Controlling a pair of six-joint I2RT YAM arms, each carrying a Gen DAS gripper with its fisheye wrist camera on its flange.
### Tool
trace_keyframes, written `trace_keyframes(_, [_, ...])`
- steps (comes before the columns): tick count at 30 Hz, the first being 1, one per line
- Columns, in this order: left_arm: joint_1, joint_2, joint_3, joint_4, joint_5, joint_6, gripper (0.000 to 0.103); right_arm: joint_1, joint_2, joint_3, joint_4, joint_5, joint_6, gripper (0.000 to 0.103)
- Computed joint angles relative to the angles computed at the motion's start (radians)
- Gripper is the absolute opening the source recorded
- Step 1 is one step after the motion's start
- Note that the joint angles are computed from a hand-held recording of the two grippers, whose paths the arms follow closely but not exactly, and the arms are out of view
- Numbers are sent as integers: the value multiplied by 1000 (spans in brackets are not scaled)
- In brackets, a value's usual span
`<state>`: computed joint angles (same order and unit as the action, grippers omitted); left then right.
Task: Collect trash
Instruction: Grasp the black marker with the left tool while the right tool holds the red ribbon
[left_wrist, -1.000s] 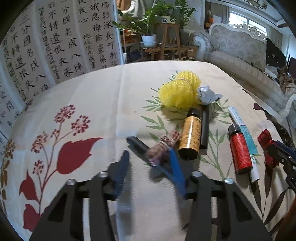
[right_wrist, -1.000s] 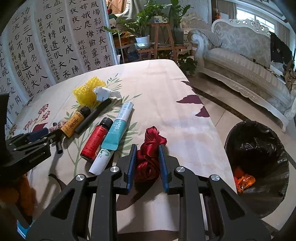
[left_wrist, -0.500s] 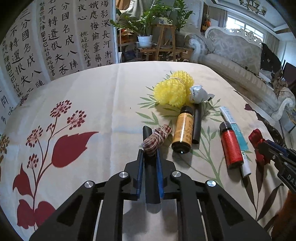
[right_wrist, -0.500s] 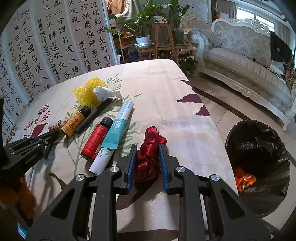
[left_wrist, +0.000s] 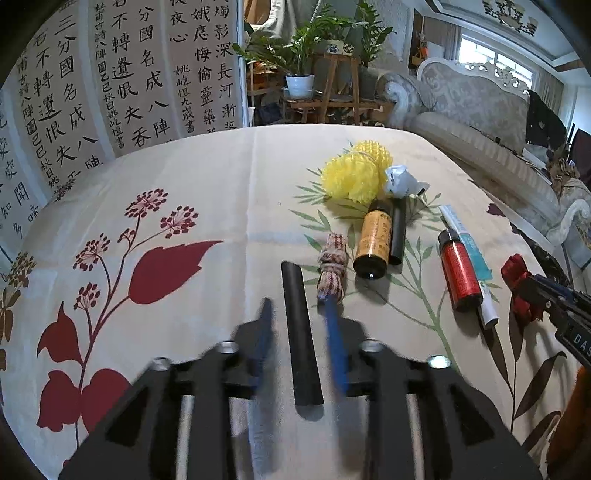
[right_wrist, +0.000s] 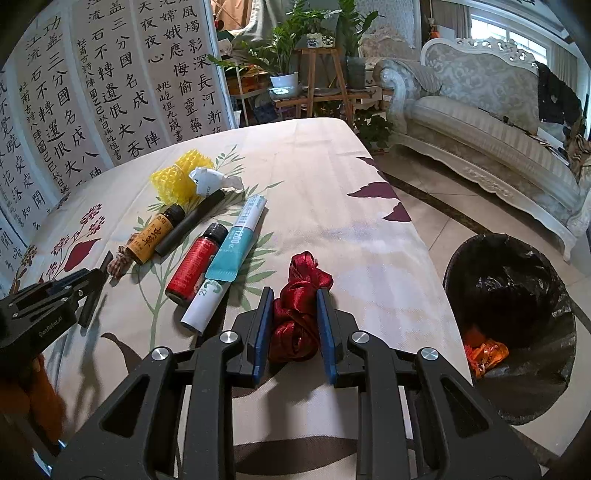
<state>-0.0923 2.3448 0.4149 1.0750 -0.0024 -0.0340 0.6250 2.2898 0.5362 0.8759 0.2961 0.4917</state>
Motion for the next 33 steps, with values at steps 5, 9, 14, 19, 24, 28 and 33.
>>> trace_keyframes(5, [-4,-5,12,-18,-1,4,43,2,0,-5,7,3,4,23])
trace_keyframes(9, [18,4,22,-34,12,4,49,3,2,-10,12,2,8,23])
trace_keyframes(14, [52,7,24,-52,22,16,50,-8,11,-25,41,-11,4,23])
trace_keyframes(19, [62,10,26,-66,27,28,49,-13,16,-23,47,-17,3,23])
trace_keyframes(24, [24,20,17,-42,-17,51,29,-13,16,-24,49,-16,2,23])
trace_keyframes(28, [37,29,-1,-7,13,59,14,-16,17,-25,51,-19,0,23])
trace_keyframes(33, [40,30,-33,46,16,41,14,-12,13,-35,59,-10,-3,22])
